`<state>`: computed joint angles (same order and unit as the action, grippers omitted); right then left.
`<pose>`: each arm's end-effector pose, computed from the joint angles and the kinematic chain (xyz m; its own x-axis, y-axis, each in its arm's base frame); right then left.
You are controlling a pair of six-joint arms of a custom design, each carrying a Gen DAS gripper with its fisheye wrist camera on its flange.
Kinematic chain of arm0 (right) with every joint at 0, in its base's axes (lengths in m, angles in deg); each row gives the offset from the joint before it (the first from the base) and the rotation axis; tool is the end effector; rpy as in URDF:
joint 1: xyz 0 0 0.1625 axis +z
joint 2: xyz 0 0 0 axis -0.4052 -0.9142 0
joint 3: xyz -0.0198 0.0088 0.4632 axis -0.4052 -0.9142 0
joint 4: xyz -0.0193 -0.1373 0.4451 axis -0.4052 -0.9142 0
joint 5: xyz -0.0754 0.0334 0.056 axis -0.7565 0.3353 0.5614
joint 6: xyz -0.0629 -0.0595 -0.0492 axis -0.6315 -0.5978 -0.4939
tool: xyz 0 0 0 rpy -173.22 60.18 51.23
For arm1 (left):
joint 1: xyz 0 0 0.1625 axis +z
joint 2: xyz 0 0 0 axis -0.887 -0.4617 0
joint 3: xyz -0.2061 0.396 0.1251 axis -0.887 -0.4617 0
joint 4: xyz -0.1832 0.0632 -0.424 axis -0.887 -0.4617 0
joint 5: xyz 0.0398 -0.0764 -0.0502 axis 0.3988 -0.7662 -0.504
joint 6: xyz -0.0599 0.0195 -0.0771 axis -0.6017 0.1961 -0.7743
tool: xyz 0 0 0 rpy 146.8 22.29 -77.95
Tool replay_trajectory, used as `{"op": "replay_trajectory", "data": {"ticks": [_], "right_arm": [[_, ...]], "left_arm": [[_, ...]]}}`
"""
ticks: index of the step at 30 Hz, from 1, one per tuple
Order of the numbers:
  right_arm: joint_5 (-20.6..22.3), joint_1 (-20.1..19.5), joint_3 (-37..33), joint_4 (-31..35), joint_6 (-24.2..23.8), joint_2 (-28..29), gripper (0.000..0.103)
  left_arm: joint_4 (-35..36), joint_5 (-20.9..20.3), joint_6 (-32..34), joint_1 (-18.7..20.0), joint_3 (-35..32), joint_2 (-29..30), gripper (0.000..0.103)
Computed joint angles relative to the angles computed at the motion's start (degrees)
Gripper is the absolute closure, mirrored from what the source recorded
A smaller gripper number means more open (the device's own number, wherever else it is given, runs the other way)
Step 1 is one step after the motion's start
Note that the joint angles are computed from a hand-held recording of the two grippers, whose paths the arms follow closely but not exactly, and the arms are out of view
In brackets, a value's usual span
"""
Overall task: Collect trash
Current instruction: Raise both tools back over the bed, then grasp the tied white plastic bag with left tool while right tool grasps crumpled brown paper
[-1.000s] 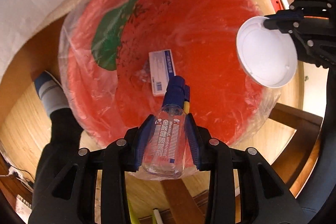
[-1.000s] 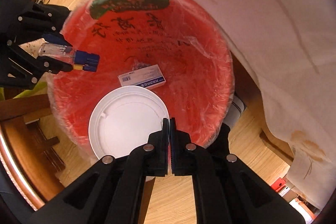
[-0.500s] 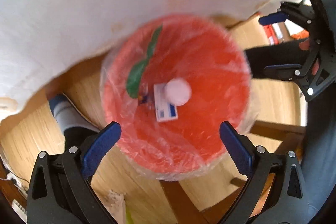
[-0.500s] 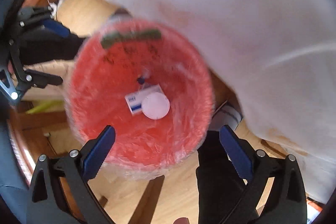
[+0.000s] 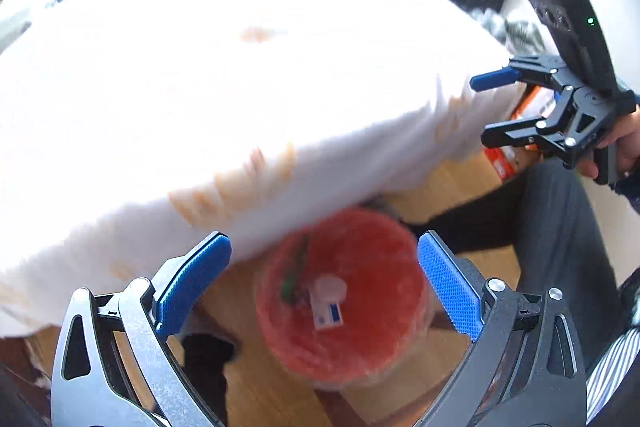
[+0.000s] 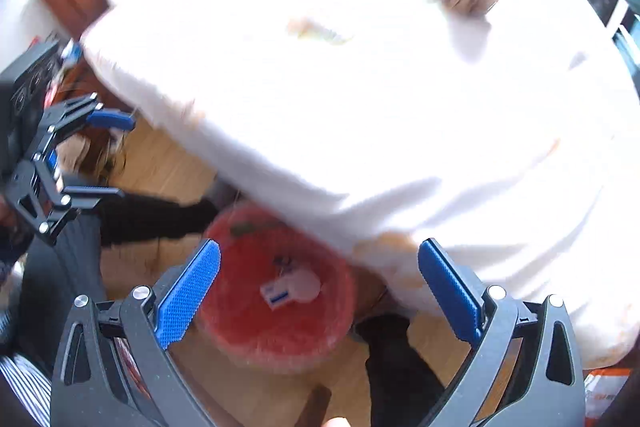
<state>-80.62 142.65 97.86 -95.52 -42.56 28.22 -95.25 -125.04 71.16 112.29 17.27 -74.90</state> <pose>0.4257 -0.5937 0.2469 -0.7366 -0.4947 0.4612 -0.5630 0.8263 -0.0129 -0.2061 -0.5241 0.4361 -0.7187 0.5074 -0.4754 0.6092 0.7891 -0.0788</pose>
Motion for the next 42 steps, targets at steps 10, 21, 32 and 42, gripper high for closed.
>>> {"op": "replay_trajectory", "data": {"ticks": [10, 21, 32, 42], "right_arm": [[-3.0, -0.8, -11.7, -0.9, 5.1, 5.2, 0.005], [-4.7, -2.8, -22.9, 1.0, 8.7, 11.4, 0.005], [-5.3, -5.2, -34.8, 5.1, 13.1, 18.6, 0.005], [-5.6, -6.5, -47.1, 9.9, 16.8, 26.5, 0.005]], "left_arm": [[-6.3, 6.6, 7.0, 0.4, -11.6, 8.6, 0.006], [-15.4, 8.4, 16.7, 4.5, -21.3, 18.7, 0.006], [-17.1, 8.0, 22.5, 8.3, -30.3, 28.0, 0.006], [-14.7, 6.3, 27.1, 11.2, -36.6, 34.3, 0.006]]}}
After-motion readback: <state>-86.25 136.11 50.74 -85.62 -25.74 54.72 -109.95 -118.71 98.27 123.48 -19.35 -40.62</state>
